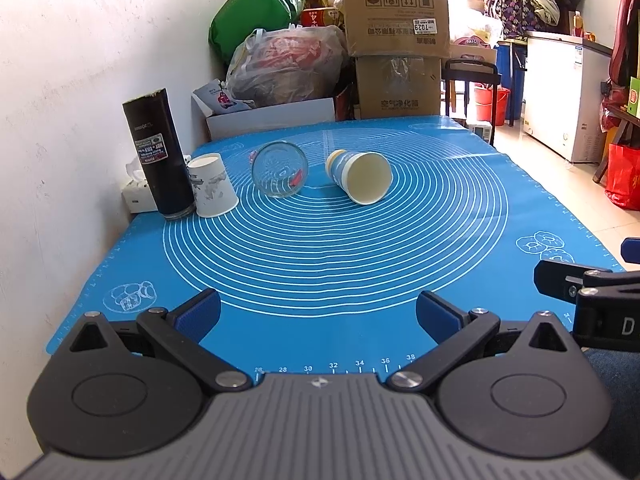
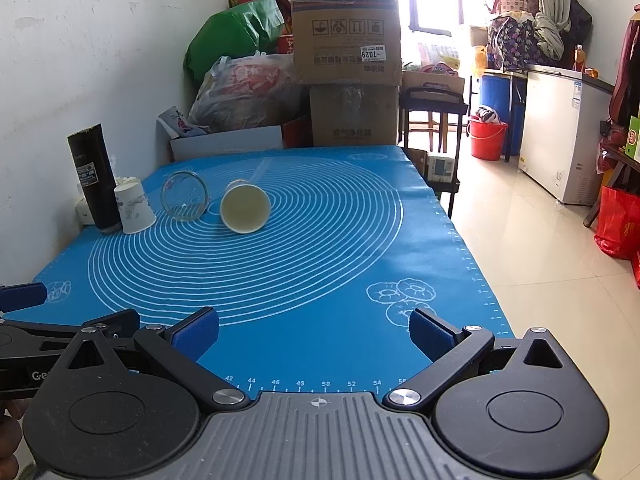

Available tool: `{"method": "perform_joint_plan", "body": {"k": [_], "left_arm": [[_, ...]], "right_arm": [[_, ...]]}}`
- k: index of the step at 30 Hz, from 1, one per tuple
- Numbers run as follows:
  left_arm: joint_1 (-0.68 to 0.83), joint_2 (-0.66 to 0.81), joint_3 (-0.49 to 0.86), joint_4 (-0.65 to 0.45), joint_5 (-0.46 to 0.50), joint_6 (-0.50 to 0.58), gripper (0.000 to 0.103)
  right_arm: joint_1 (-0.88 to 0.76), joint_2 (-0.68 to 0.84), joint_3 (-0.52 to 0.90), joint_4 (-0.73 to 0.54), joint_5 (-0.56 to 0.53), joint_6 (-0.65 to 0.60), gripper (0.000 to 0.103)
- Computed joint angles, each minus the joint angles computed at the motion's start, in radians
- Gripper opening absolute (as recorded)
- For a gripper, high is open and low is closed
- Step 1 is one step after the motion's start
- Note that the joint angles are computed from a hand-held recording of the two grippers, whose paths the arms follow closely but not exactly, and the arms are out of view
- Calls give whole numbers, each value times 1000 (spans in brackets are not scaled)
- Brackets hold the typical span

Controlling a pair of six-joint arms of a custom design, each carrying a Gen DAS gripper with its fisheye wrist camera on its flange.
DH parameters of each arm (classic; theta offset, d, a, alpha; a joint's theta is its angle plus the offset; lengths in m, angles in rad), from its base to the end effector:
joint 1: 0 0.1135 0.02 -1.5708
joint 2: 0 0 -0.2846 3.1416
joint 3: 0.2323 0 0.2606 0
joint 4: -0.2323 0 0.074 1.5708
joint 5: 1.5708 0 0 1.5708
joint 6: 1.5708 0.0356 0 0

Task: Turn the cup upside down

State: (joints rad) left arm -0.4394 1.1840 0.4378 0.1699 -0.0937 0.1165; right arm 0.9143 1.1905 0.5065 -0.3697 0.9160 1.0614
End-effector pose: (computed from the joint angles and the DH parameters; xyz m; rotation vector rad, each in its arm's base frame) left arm 0.2108 -0.0954 0.1893 0.5360 2.0775 -0.0879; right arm 0.1421 0.1381 0.1808 0.4299 2.0867 -0.1069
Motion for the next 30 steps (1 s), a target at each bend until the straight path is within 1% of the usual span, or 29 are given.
{"method": "perform_joint_plan", "body": {"k": [5, 11, 30], "left_arm": [[-5, 2, -3, 8, -5, 7, 103], [3, 11, 6, -12, 23, 9, 103], [26, 30, 20, -8, 31, 6, 103]], "right_arm": [[-7, 2, 0, 6, -4, -5, 103], [-12, 4, 0, 7, -11, -7, 103], [-30, 13, 7, 12, -20, -29, 103]]}}
